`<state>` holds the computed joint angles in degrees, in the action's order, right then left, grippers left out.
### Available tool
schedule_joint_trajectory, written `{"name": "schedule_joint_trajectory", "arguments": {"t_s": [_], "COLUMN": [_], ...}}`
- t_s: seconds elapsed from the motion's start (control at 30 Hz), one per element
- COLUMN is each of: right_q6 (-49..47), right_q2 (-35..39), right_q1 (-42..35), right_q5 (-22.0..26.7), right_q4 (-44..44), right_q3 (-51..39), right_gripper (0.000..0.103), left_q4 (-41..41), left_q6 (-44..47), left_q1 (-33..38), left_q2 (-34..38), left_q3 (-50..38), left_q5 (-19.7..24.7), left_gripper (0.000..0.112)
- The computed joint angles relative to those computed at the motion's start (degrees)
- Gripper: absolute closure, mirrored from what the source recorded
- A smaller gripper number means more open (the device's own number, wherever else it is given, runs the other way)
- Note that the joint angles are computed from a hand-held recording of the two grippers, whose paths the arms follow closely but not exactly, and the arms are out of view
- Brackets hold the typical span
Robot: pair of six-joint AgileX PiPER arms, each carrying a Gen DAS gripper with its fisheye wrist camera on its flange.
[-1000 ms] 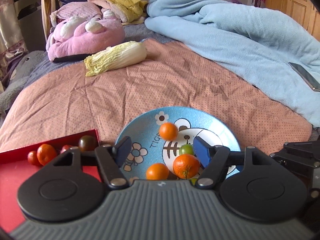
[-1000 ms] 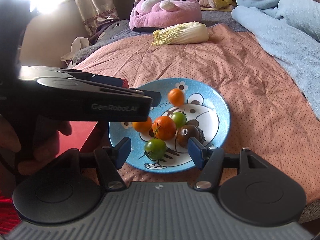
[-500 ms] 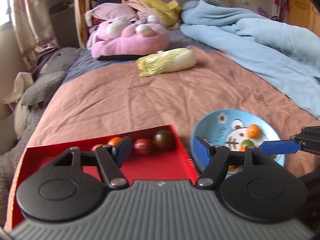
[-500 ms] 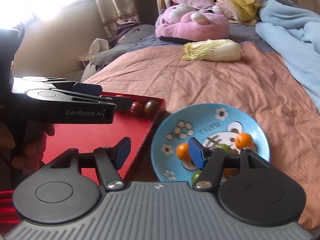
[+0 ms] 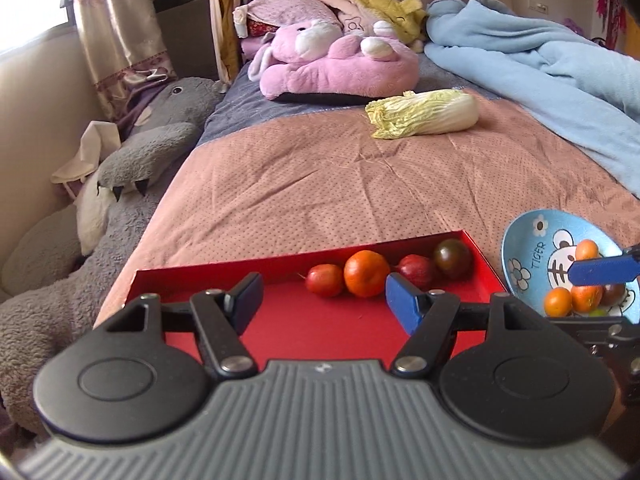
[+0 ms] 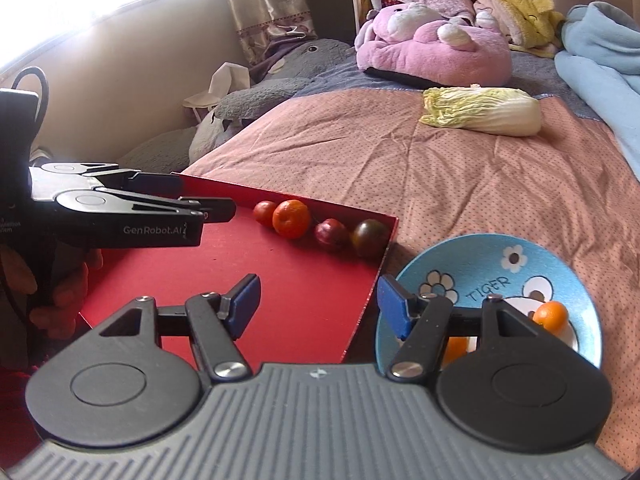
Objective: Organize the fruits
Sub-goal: 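Move the right tool back to the red tray and grasp a red tomato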
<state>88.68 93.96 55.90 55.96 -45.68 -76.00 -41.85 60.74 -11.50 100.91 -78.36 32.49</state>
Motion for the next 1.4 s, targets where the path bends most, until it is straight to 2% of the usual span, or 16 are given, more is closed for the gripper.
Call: {"name": "schedule_joint_trajectory", "arguments": {"t_s": [0.1, 0.3, 0.83, 1.17, 1.27, 1.4], "right_q6": [-1.07, -2.16, -4.81, -3.52, -5.28, -12.18], "right_q2": [1.01, 1.73, 4.20, 3.06, 4.14, 7.39], "right_q1": [-0.79, -2.07, -2.84, -4.84, -6.31, -9.25], "right_q5": [-0.79, -1.96, -4.79, -5.69, -6.47, -8.57], "right_q4": [0.73, 1.57, 1.72, 0.22, -0.28, 0.48], "right_q3": [-0.97, -1.25, -2.70, 0.30, -0.75, -4.71], "right_gripper": [0.033, 0.033, 0.033, 0.033, 0.037, 0.051], "left_q4": [-1.11, 0.01, 3.71, 5.56, 6.37, 8.50], "left_q6": [1.16, -3.55, -11.77, -17.36, -18.81, -20.96], "left_q1": [1.49, 3.92, 4.29, 5.91, 5.80, 5.39], "left_q2": [0.87, 2.72, 4.51, 5.03, 5.15, 5.72], "left_q3": [-1.61, -5.12, -7.54, -9.00, -9.17, -9.91], "left_q5": [1.49, 5.65, 5.81, 6.78, 6.49, 6.59], "left_gripper": [0.042, 0.042, 0.042, 0.042, 0.042, 0.042]}}
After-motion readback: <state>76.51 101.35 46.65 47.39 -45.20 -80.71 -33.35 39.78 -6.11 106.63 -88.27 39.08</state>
